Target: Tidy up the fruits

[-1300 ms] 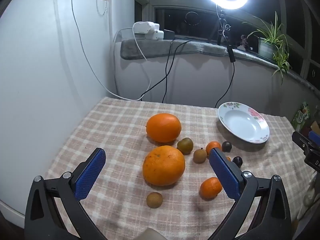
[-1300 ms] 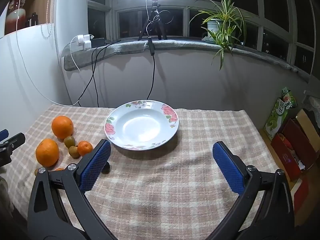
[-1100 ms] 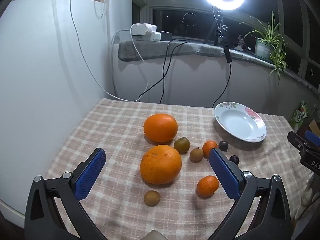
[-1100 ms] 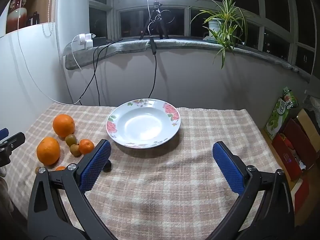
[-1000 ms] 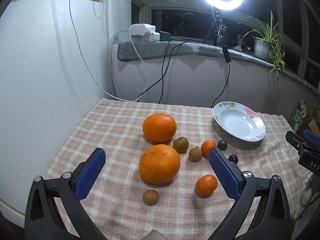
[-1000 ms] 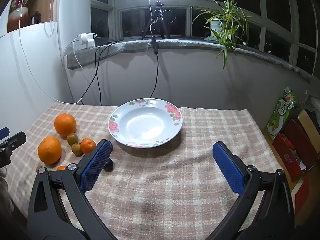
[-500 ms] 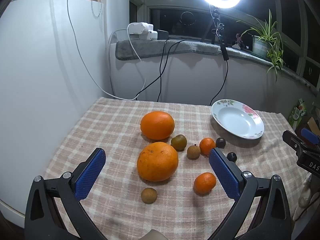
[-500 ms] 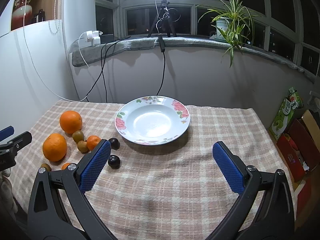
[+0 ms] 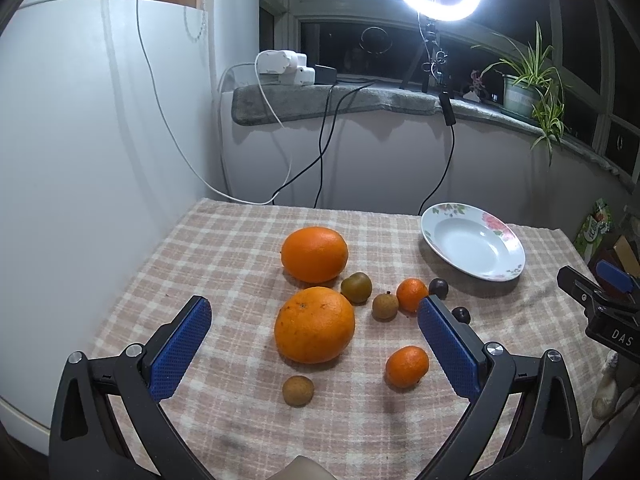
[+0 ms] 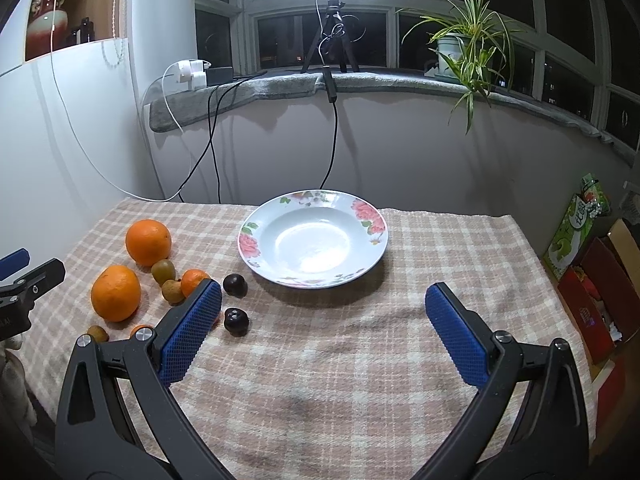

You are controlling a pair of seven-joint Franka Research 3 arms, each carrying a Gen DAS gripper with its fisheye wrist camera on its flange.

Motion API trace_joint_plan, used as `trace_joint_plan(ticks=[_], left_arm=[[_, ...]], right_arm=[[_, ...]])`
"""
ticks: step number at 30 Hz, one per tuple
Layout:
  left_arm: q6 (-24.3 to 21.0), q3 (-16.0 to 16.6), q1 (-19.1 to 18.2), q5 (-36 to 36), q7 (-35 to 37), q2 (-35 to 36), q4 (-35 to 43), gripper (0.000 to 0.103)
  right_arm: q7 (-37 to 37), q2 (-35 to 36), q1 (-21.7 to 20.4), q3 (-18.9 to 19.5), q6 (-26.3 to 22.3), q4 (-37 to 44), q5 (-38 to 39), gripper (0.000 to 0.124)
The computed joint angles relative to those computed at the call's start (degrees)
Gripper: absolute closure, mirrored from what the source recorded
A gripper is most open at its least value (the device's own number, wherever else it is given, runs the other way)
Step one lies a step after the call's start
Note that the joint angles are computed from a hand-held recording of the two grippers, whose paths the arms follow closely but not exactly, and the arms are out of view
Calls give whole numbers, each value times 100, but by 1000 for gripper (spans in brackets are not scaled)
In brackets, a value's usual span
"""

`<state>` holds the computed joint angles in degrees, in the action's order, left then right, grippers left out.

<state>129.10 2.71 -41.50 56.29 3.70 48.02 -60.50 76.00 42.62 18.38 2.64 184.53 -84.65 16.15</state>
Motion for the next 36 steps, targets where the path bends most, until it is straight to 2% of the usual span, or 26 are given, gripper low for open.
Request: trace_joint_plan(ticks=[25, 36], left_arm=[[38, -25, 36, 23, -92, -77, -139, 1], [43, -65, 75, -135, 83, 28, -23, 1]], right_arm=[[-135, 12, -52, 144, -66, 49, -5, 21], [-214, 50, -102, 241, -118, 121, -3, 21]])
